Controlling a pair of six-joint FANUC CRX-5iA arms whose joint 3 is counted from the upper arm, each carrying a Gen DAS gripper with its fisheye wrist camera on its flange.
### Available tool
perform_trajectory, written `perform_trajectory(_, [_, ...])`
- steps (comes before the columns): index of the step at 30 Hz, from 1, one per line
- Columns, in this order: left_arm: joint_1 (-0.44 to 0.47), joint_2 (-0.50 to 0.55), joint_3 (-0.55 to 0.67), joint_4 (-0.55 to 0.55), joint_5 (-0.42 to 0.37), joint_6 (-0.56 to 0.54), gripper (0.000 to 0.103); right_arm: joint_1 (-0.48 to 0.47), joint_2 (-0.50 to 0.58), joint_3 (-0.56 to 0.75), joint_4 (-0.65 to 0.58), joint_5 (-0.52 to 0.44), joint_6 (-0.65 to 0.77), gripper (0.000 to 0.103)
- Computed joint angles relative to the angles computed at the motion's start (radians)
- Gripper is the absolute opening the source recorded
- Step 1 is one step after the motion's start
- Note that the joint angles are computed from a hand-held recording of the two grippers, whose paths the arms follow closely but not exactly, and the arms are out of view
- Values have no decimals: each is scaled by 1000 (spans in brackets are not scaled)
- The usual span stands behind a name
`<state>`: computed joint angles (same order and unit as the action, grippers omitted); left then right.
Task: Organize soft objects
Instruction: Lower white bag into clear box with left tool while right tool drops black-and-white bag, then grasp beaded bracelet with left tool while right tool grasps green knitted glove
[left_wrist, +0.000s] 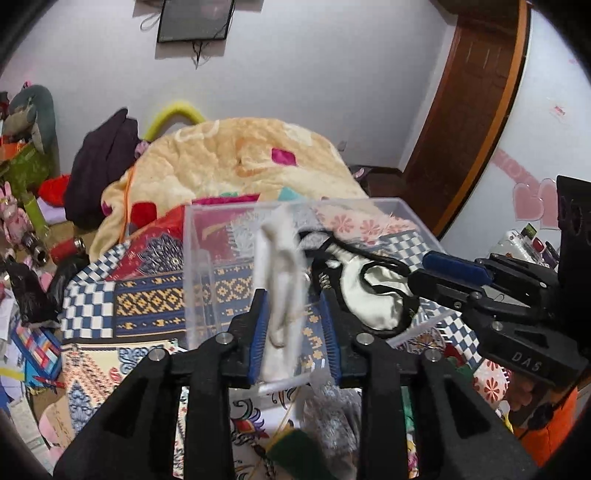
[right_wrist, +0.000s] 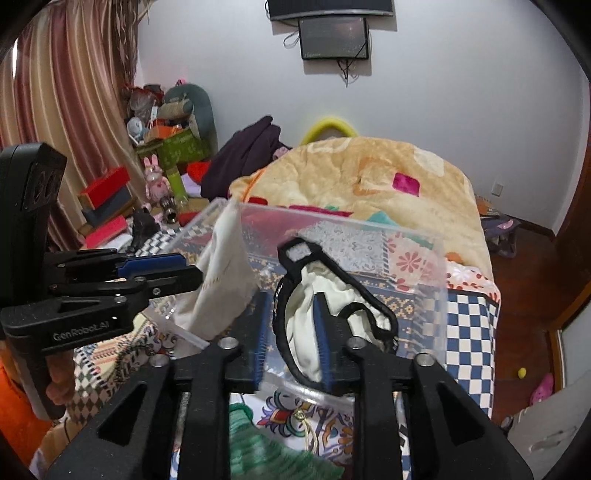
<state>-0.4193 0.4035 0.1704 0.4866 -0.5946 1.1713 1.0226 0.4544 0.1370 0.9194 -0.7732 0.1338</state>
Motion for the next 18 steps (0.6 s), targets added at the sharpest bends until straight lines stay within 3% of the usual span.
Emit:
perform_trajectory(5, [4, -78, -94, 64, 63, -70, 42, 15, -41, -68, 115, -3, -96, 45])
perform_trajectory(12, [10, -178, -212, 60, 132, -92, 60, 39, -98, -175, 252, -24, -237, 68])
perform_trajectory(18, [22, -219, -255, -57, 113, -5, 64, 64, -97, -196, 213, -26, -240, 72])
